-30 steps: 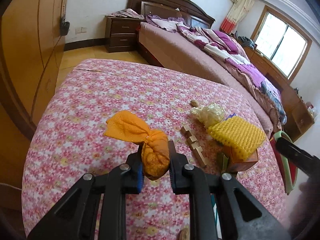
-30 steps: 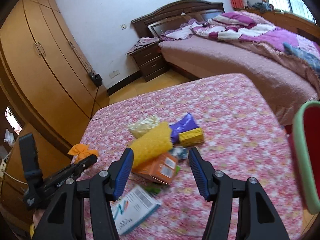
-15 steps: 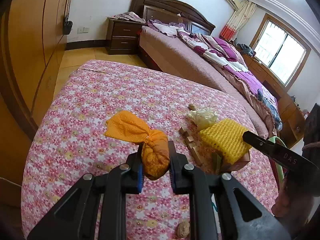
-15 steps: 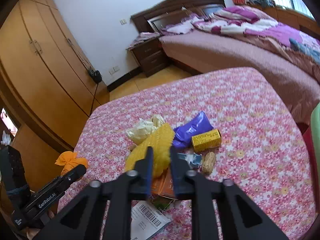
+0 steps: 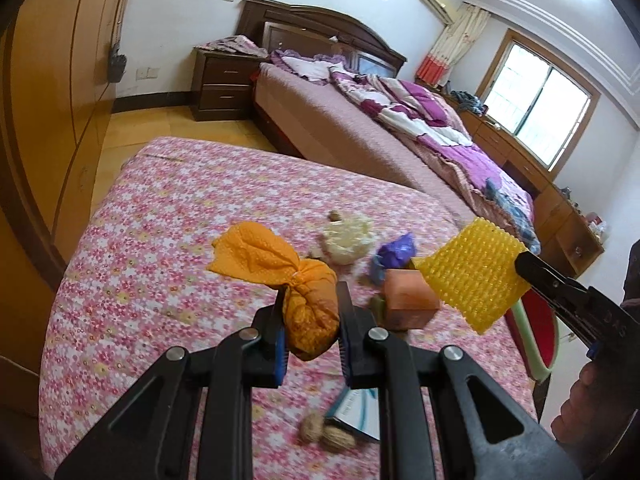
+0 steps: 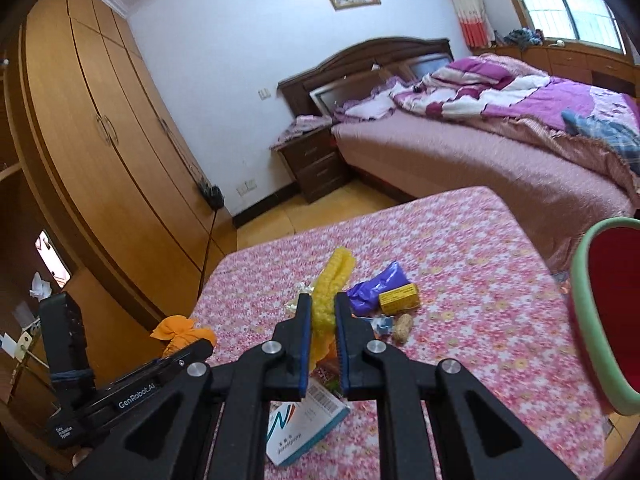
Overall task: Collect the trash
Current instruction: 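Grasp the yellow foam net with the right tool, then carry the orange bundle and yellow net over the red bin, open both tools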
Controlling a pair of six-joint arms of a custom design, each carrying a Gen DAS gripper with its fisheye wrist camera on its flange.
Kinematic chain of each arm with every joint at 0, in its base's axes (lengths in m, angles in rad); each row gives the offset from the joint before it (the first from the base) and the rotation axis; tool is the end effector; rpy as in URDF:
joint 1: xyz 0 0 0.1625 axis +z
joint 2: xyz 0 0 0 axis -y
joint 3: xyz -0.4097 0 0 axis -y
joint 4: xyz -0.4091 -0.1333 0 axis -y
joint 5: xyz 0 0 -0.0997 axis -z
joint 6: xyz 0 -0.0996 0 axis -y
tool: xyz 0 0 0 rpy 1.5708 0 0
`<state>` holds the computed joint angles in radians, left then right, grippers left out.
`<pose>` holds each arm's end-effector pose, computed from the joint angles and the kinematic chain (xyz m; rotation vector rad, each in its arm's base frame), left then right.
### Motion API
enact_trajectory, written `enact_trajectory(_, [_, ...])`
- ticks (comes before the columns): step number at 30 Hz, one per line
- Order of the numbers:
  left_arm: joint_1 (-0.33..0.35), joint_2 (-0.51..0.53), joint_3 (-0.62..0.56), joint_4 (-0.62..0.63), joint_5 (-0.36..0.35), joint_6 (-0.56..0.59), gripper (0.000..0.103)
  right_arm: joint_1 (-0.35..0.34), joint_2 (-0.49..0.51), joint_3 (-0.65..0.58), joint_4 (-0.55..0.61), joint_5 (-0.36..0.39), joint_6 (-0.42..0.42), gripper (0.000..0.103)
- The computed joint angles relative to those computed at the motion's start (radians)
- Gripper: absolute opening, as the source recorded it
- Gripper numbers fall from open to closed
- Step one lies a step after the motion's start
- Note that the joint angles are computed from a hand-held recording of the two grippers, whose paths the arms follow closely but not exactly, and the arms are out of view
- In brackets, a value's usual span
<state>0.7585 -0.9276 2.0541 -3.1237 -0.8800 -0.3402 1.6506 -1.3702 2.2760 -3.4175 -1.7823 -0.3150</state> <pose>-0.2596 -0.5171 0.0923 0.4134 2.5895 -0.9872 0.1496 -0.4610 0.2653 0.3654 -2.5292 1.2569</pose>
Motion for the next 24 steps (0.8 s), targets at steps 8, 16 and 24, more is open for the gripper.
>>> enact_trajectory(8, [-0.059,-0.007,0.0,0.017,-0.044,0.013,0.02,-0.023,-0.135,0.09,-0.05,0.01,0.01,0.013])
enact_trajectory(16, [-0.101,0.04,-0.07,0.075,-0.136,0.043,0.019,-0.064,-0.272,0.139,-0.047,-0.005,0.012,0.013])
enact_trajectory(24, [-0.138,0.161,-0.212,0.126,-0.204,0.109,0.019,-0.161,-0.425,0.164,-0.027,0.001,-0.017,0.013])
